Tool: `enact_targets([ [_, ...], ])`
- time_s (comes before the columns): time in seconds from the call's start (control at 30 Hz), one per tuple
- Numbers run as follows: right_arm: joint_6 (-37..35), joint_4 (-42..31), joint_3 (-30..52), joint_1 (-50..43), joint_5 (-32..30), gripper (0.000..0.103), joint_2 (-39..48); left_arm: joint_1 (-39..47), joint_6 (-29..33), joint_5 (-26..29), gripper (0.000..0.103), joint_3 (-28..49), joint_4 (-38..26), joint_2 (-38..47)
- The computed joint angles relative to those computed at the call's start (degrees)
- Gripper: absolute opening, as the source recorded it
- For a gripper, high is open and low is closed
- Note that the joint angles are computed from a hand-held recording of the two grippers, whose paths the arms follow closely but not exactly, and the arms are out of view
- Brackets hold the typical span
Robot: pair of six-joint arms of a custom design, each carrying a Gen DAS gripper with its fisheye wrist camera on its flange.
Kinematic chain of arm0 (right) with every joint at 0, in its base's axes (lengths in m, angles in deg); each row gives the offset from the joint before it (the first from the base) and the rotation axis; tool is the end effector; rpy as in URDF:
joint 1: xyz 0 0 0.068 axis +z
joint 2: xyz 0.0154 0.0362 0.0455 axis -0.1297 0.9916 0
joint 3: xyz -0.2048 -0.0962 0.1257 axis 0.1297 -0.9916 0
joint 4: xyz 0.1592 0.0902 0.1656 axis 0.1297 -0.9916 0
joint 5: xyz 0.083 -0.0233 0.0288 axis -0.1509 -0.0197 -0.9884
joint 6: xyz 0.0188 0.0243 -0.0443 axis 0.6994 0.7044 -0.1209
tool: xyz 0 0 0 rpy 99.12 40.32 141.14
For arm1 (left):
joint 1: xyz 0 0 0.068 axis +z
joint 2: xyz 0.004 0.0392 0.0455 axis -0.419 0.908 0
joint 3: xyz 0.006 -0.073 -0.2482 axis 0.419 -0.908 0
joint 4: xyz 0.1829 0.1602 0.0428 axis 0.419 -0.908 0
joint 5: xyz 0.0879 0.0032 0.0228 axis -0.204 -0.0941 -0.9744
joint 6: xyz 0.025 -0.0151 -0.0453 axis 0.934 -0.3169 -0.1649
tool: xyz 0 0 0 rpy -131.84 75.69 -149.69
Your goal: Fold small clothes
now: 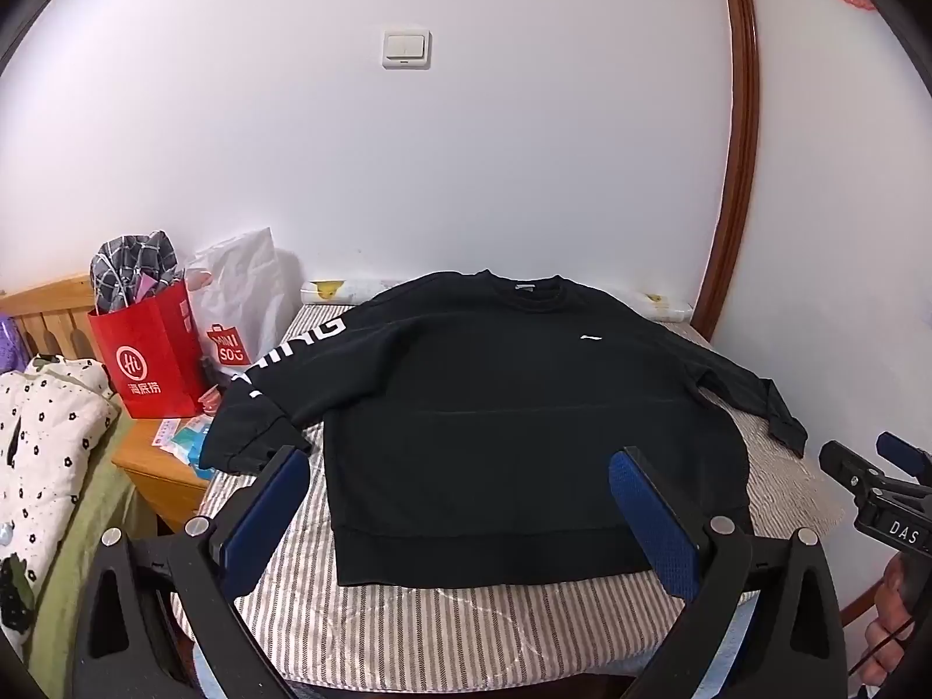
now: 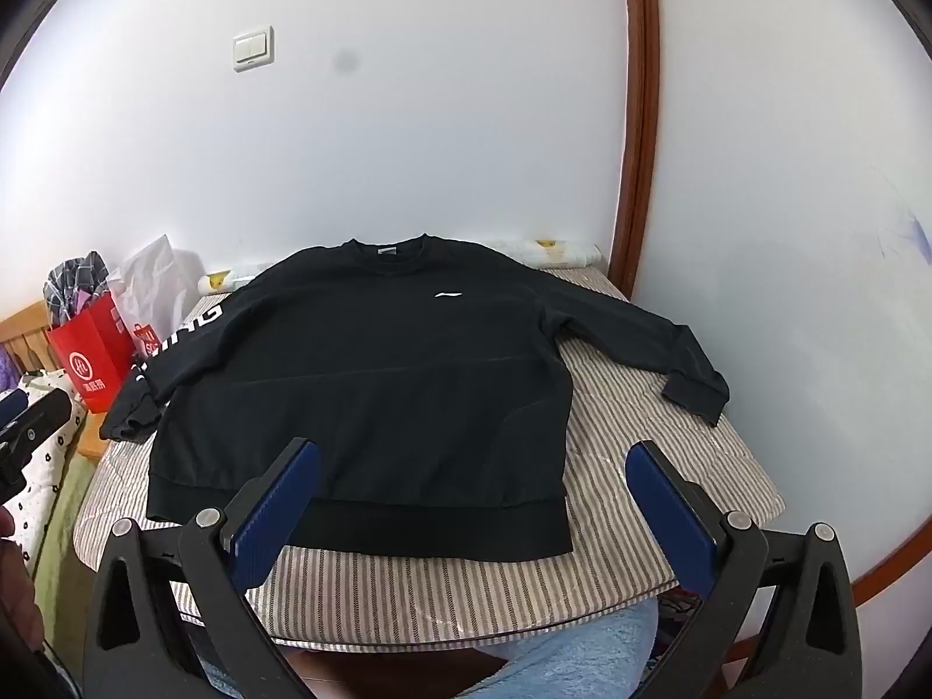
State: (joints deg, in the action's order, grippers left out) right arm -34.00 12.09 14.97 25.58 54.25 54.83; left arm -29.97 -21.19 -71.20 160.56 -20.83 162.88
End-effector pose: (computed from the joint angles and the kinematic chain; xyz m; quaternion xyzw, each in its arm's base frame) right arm 0.2753 0.1667 0.3163 -0.1121 0.8788 0.0416 0.4619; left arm 0.2911 -0.0095 0.3293 -0.2439 0.8365 0.1051 0.4793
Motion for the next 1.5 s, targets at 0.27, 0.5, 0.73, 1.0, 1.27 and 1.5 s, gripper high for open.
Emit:
enact_targets([
  [0.27,0.18,0.50,-0.61,0.71,0.91,0.103,-0.47,-0.22,-0.29,0.02,0.103,0.58,-0.37,0.22],
  [0.5,0.06,0.51,-0.77,0.67,0.96,0.103,-0.75,-0.15,-0.20,0.19,0.103,0.12,-0.31,-0.17],
  [0.73,-0.01,0.26,-0.43,0.49,0.69,0.103,-0.88,0.10,0.08,0.38,0.103,0.24,-0.32,-0.19],
  [1.0,0.11,0.14,-0.38,0.79,1.17,0.103,-1.02,-0.05,0.06,0.13,0.103,-0.31,-0.15,-0.55],
  [1.27,0.15,0.15,-0.51,0.56,1.02,0.103,-1.35,0.08,0.36,0.34,0.103,-0.28,-0.13,-0.58],
  [1.5,0.15,0.19,-0.49,0.49,1.08,0.103,-1.49,0.03,0.29,0.19,0.103,-0.24,-0.20,-0.61],
])
